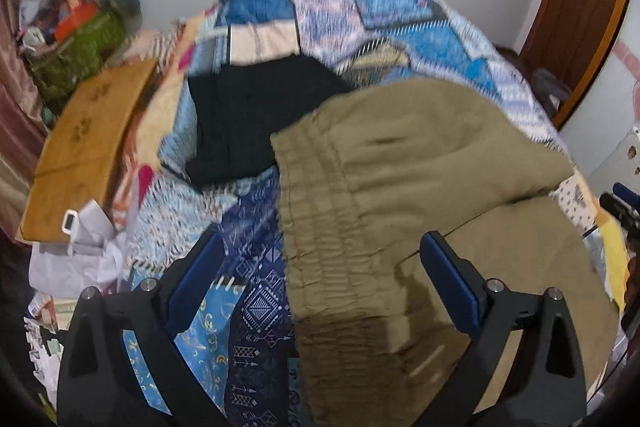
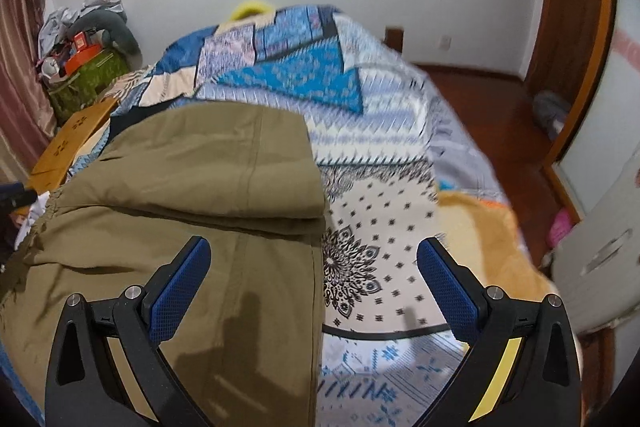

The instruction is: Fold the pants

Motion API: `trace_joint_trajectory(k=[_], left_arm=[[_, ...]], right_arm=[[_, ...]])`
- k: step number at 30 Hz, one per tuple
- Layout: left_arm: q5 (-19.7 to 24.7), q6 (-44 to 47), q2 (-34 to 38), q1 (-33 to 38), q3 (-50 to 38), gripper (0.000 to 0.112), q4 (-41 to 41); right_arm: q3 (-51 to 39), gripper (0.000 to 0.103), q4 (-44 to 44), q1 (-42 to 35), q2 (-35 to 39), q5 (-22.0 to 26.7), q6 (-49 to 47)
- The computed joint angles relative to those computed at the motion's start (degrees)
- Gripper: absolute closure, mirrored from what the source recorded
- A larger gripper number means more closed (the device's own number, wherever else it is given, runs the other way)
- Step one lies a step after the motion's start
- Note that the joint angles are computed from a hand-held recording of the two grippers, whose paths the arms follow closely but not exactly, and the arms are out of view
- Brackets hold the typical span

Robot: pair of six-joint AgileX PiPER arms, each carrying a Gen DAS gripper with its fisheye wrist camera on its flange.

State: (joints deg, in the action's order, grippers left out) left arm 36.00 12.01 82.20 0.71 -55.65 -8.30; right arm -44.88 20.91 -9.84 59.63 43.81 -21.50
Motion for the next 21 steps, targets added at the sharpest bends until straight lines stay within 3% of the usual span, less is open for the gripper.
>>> trace_joint_trajectory(k=[4,6,9,13,16,17,21], left_arm=[[2.2,2.8,5.4,1.8,-1.8,0.012,-1.6],[3.5,3.7,7.9,2.5,-3.0,0.013,-2.0],[4.4,7.9,9.4,3.9,-3.6,0.014,-6.3],[6.8,14.4,11.2,5.8,-4.9,0.029,-12.5],[7.9,18.4,11.6,6.6,-5.2,0.045,-16.2],[8.1,19.5,11.5,6.6,-5.1,0.051,-17.1],[5.4,17.2,10.5,4.8,-4.3,0.057,-14.2]], right_arm=[[-1.8,0.005,6.5,-2.3,6.8,1.7,-5.4],[-2.7,0.015,8.4,-2.9,9.8,2.7,-7.5],[-4.2,0.02,10.9,-2.4,14.3,3.0,-9.7],[-5.8,0.031,12.5,-1.6,20.3,3.9,-11.0],[-6.5,0.035,16.7,-3.5,22.8,5.6,-14.0],[-6.7,0.04,18.1,-4.4,23.4,6.9,-15.2],[-6.4,0.055,21.5,-6.3,25.2,9.7,-17.0]])
